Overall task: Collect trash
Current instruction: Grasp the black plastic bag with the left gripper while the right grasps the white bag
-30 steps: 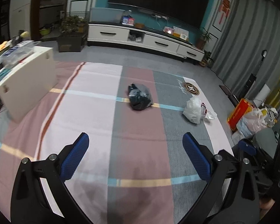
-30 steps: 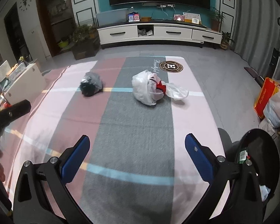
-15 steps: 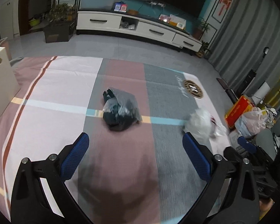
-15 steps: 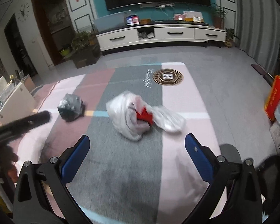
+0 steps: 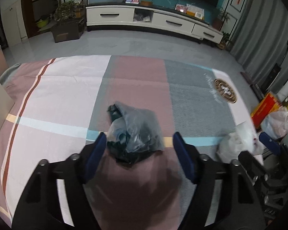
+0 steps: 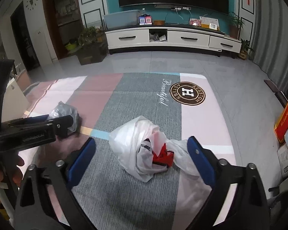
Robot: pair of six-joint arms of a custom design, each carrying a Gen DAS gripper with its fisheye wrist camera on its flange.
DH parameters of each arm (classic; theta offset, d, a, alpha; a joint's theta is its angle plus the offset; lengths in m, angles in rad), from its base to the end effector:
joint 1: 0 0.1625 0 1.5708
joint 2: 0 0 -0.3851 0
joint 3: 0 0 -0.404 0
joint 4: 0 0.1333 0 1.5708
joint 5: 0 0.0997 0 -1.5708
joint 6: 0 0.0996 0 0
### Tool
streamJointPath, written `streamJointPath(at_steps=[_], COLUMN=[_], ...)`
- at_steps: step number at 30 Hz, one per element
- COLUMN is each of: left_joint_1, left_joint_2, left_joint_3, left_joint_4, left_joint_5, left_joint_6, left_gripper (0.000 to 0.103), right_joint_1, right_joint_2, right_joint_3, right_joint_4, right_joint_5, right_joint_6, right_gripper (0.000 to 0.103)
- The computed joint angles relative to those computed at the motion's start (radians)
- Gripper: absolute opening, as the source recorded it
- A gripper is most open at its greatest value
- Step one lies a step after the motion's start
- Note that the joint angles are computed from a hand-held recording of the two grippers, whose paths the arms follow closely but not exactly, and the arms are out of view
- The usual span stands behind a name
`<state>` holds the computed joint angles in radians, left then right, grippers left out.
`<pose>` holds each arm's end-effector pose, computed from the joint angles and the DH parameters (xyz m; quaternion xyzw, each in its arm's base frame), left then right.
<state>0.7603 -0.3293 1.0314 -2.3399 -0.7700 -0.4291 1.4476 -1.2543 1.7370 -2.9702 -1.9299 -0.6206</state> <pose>-0.4219 -0.6839 -0.0364 0.1616 0.9062 -0.2514 0.2992 0.0223 -0.6198 0.3633 0.1406 -0.8747 0.3474 0.3074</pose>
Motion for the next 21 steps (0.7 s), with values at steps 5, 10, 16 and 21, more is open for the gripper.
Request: streamJointPath(at_steps=[5,10,16,21], left_joint_1=[0.003,0.000,-0.033,-0.084], left_joint_2=[-0.007,-0.028,-0.107,-0.195], left_joint_3=[0.014,0.053,0.189,0.329], left_joint_4=[-0.016,-0.042,-0.109,-0.132], left_joint_5=[-0.007,-0.013,0.010,0.043], left_joint_6=[0.004,-0.008,-0.032,-0.051], left_gripper=[0.054,0.047,0.047,0.047], right_joint_1=[-0.011,-0.011,-0.014,-0.011], right_joint_2=[0.013,0.008,-0.041,-0.120], right_joint_3=[-0.016,-0.005,0.046,0.126], right_joint_4=[0.042,0.045,0.030,0.024], right_joint_5=[-0.009,-0.021,-0.006,0.020], right_joint_6=[0.034,0.033,0.067,0.073], right_gripper=[0.056,0.031,0.024,0.024])
